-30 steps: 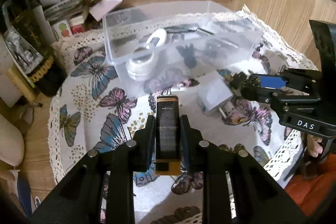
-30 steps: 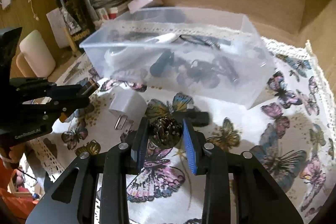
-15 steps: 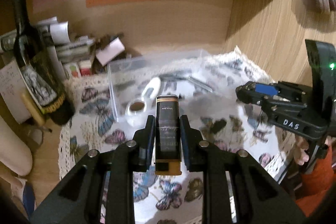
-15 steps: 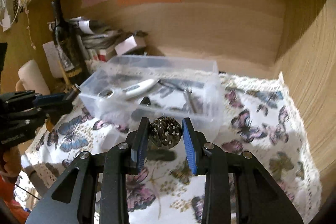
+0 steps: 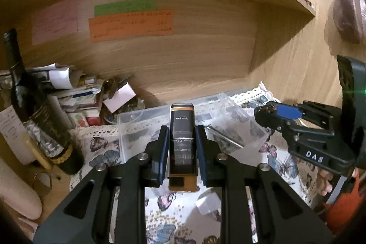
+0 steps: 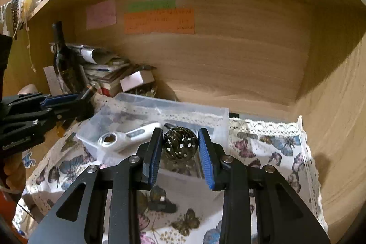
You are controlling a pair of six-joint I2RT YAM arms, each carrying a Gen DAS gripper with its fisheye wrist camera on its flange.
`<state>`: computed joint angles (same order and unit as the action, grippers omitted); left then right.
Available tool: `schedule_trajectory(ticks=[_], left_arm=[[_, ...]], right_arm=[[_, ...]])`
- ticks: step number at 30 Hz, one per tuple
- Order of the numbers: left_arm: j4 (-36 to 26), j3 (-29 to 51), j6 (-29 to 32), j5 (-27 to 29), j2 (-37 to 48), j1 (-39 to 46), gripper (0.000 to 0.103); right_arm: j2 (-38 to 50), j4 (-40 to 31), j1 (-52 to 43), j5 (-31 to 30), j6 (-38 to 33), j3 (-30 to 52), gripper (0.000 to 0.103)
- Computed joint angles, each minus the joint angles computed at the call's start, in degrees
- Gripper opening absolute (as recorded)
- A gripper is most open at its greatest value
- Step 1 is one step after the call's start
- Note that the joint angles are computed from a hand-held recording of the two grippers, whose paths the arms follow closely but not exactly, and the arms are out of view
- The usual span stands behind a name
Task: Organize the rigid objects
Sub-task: 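Carry the cylinder and mesh ball into the clear box and open both tools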
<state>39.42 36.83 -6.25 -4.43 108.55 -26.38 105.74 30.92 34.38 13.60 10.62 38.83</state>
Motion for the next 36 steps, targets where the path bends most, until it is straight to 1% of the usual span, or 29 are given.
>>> schedule_trajectory(ticks=[8,17,22,31,36], left_arm=[[-4.3,7.8,-0.1,0.2,6.2,0.2,0.023],[-10.0,17.5,-1.4,2.0,15.6,2.4,0.023],[-14.7,22.8,-2.2,3.9,20.0,3.8,0.023],[-19.5,27.0,-2.6,4.1,23.0,3.6,0.023],[-18.9,25.4,-3.2,3.8,21.2,3.9,0.023]], right_arm=[[5.8,-2.3,-1.3,-1.2,-0.8,6.1,0.029],[14.9,-8.7,-4.1,-3.8,0.7,15.0,0.029],[18.6,-12.0,-5.0,-5.1,1.6,18.9,0.029],[20.7,-14.4,-4.5,-4.7,1.0,21.4,0.03],[20.1,-14.0,-4.1,-4.2,0.7,20.8,0.03]])
